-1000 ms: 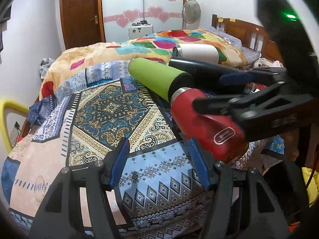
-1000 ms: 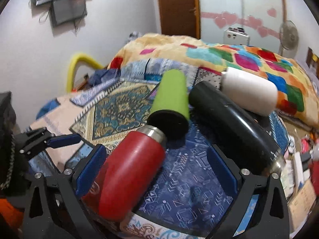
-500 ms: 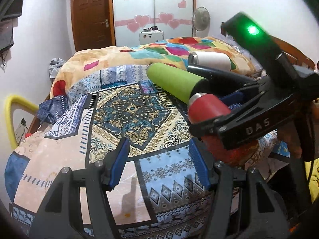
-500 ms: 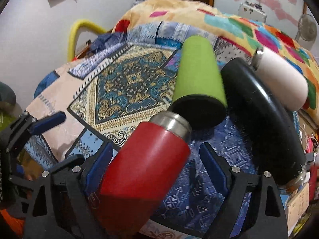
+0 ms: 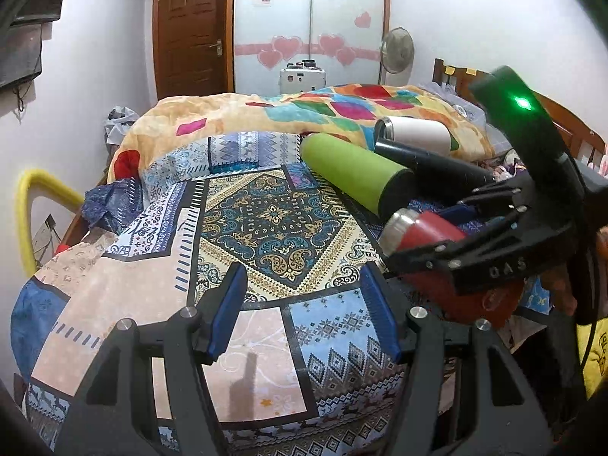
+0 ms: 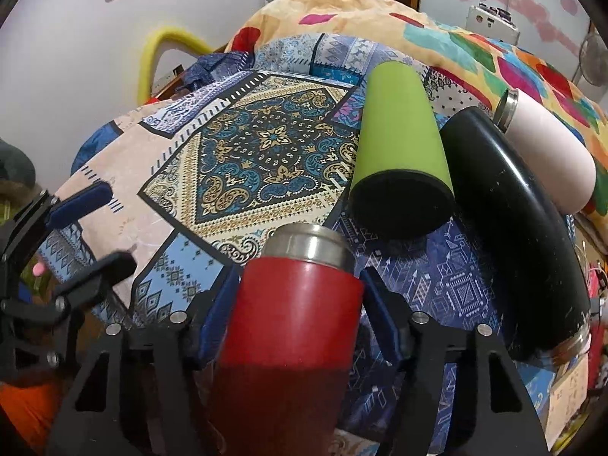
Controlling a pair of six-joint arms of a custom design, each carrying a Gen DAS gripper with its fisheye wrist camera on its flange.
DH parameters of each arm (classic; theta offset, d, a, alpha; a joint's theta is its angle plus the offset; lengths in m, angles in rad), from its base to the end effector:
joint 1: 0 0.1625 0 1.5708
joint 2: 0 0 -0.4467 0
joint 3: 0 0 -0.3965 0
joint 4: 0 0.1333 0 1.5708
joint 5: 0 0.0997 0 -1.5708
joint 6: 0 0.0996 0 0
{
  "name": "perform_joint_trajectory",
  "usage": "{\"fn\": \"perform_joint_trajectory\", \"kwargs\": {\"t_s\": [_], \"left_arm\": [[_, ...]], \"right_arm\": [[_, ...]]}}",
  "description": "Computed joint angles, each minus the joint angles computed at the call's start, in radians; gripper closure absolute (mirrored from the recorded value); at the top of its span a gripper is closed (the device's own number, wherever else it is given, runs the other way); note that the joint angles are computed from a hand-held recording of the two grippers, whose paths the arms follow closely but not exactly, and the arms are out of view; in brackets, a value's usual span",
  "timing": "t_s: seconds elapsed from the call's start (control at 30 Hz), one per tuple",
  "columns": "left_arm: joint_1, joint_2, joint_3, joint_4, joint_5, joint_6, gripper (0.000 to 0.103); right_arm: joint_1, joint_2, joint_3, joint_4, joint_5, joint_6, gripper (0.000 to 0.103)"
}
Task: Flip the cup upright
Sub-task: 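Rotate the red bottle upright with the right tool, opening the left tool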
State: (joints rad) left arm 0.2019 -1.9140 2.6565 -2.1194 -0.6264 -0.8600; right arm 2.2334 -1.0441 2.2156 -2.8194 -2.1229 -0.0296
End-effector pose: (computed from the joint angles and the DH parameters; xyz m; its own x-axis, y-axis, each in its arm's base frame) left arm -0.1808 -0.2554 0.2386 -0.7055 0.2460 -0.6647 0.6540 0.5874 -0.4767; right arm 0.3620 -0.3322 0.1065 -0.6777 -0.5150 0.5250 -0.6337 0.7712 -0.0615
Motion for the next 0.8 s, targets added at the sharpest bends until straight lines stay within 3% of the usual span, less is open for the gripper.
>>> {"fn": "perform_joint_trajectory", "kwargs": {"t_s": [0.53, 0.8], "left_arm": [[-0.066, -0.004, -0.039, 0.064, 0.047, -0.07, 0.041], [-0.085, 0.007, -0.041, 0.033, 0.064, -0.06, 0.041]], "right_arm": [[0.039, -0.07, 0.083, -0.262, 0.046, -0.08, 0.043], [0.059, -0.056, 0.097, -0.381, 0.01, -0.141, 0.044]]}}
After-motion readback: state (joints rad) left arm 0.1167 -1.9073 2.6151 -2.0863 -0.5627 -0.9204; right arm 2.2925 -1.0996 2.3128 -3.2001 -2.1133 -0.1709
